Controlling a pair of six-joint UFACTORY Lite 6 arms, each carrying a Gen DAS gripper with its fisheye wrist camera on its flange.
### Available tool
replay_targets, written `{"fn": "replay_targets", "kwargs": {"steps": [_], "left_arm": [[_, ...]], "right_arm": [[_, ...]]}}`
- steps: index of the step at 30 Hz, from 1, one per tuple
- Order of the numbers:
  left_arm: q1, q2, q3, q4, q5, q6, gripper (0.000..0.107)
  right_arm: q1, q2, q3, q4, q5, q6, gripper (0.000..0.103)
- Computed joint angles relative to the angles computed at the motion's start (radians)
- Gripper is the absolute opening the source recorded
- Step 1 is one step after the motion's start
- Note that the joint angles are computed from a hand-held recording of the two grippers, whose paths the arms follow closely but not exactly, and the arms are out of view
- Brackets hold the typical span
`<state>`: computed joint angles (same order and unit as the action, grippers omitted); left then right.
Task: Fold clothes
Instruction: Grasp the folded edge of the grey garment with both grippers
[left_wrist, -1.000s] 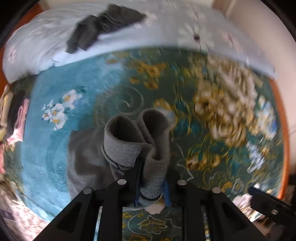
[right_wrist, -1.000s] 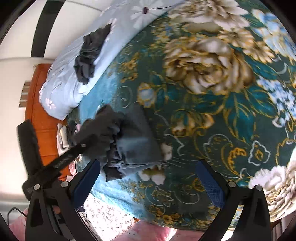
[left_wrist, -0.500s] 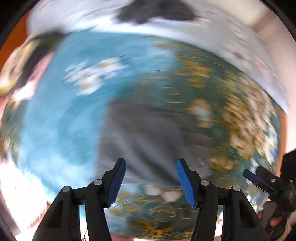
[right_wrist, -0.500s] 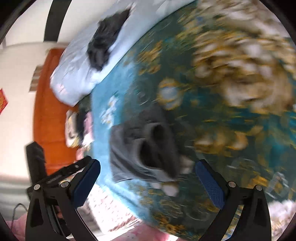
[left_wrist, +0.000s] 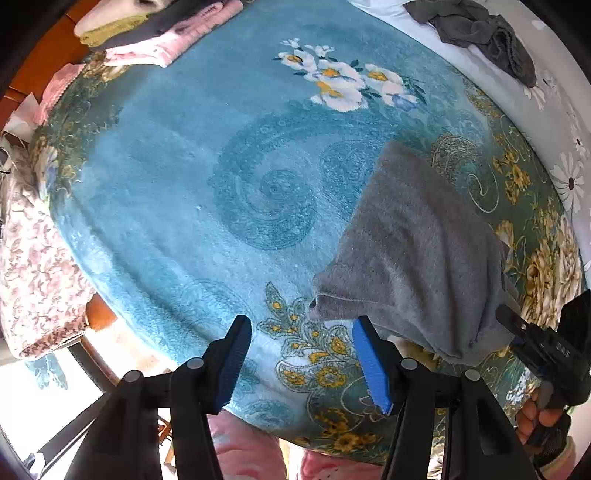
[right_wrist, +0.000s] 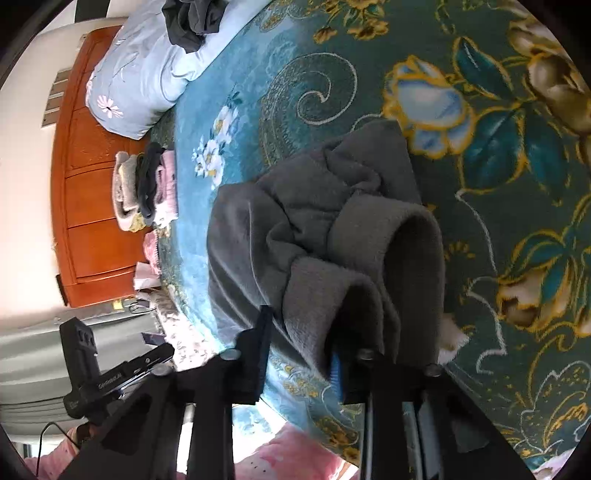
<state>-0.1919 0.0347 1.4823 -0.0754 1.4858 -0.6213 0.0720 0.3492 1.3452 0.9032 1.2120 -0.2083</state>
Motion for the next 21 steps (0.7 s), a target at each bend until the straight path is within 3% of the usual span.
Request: {"fn": "replay_targets", "kwargs": {"steps": [1, 6, 9, 13, 16, 21], "left_arm": [[0.005, 0.006, 0.003, -0.008, -0.009, 0.007, 0.061], [0.011, 0.029, 0.008, -0.03, -0.042, 0.051, 0.061], [0.018, 0.029, -0.032, -0.035, -0.057, 0.059, 0.061], [0.026, 0.023, -0.072, -0.047, -0.061, 0.058, 0.061], [0.024, 0.029, -0.072, -0.044, -0.067, 0.053, 0.061], [-0.008, 0.114, 0.011, -0.059, -0.115, 0.084, 0.061]], "right_arm": [[-0.004, 0.006, 0.026, -0.004, -0.014, 0.019, 0.007], [-0.064, 0.018, 0.231, 0.054, -0.052, 0.002, 0.006], [-0.073, 0.11, 0.381, -0.01, -0.028, 0.014, 0.006], [-0.066, 0.224, 0.318, -0.151, -0.025, 0.062, 0.006], [-0.07, 0.225, 0.184, -0.15, -0.053, 0.048, 0.006], [-0.078, 0.152, 0.234, -0.197, -0.024, 0.089, 0.023]]}}
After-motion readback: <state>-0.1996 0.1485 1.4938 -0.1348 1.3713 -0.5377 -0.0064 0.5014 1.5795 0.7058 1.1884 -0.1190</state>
